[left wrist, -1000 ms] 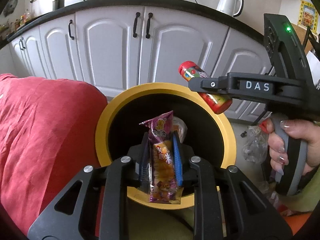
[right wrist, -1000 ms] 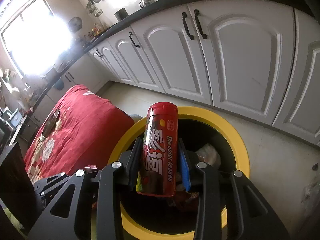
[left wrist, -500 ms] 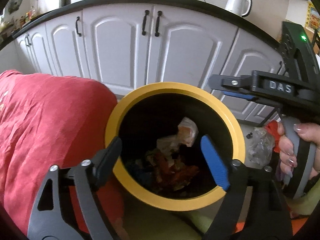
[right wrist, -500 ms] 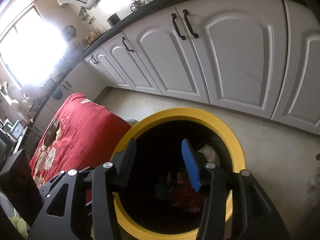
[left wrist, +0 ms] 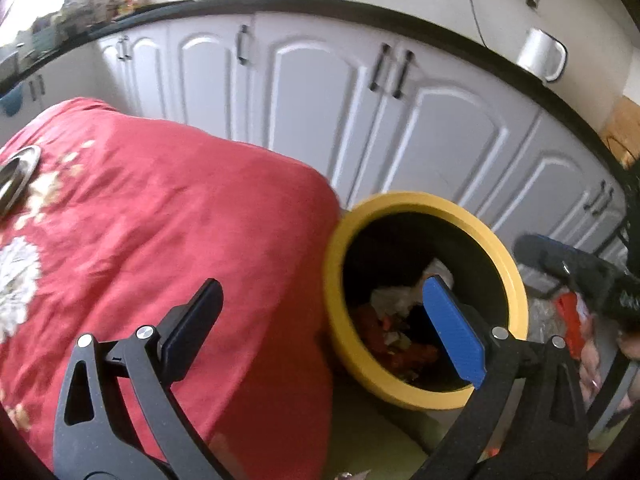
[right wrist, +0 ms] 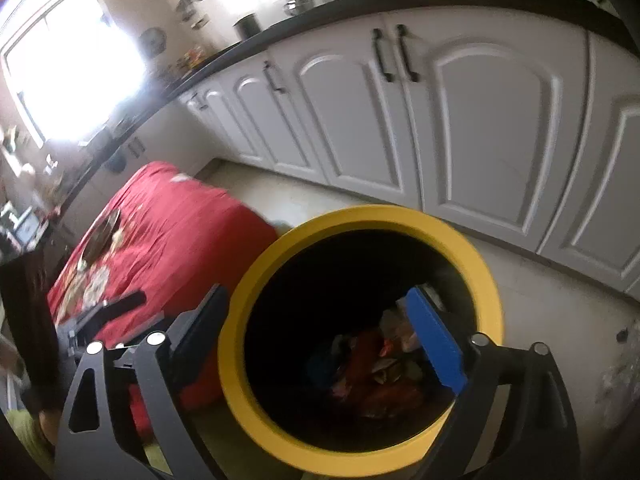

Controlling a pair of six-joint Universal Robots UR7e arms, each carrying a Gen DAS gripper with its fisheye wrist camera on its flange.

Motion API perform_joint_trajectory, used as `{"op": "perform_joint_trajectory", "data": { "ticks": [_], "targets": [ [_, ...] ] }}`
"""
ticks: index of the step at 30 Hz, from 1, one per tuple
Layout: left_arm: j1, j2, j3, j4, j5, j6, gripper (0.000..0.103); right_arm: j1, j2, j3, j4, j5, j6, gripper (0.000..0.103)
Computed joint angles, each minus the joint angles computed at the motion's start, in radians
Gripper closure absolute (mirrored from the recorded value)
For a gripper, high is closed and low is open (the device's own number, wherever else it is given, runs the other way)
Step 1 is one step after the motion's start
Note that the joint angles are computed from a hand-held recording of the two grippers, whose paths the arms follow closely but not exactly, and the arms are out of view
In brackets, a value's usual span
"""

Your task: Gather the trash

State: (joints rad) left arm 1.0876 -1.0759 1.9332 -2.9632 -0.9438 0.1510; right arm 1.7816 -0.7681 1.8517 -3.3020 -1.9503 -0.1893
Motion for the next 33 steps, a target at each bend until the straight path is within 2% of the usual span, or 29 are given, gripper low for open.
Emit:
{"op": "perform_joint_trajectory", "data": {
  "ticks": [3,10,18,26,33],
  "targets": [
    [0.003,-0.036,0.020,-0.022,0.028,0.000,0.011,0.032,0.015,0.001,-0.017,-0.017,-0.028,0.007],
    [0.005,-0.131,0.079,-0.054,0.065,-0.017,0.011,0.111,0.054,-0.010,-0.029,-0.043,-0.076,0.006],
    [-0.024,-0.218,0.161,-0.132,0.096,0.025,0.011,0.184,0.094,-0.003,-0.123,-0.058,-0.135,0.006],
    [-0.073,-0.264,0.262,-0.313,0.121,0.115,0.011,0.228,0.137,0.032,-0.355,-0.078,-0.226,0.006],
    [-0.101,-0.272,0.320,-0.465,0.136,0.192,0.011,0.249,0.172,0.051,-0.546,-0.071,-0.271,0.006]
  ]
}}
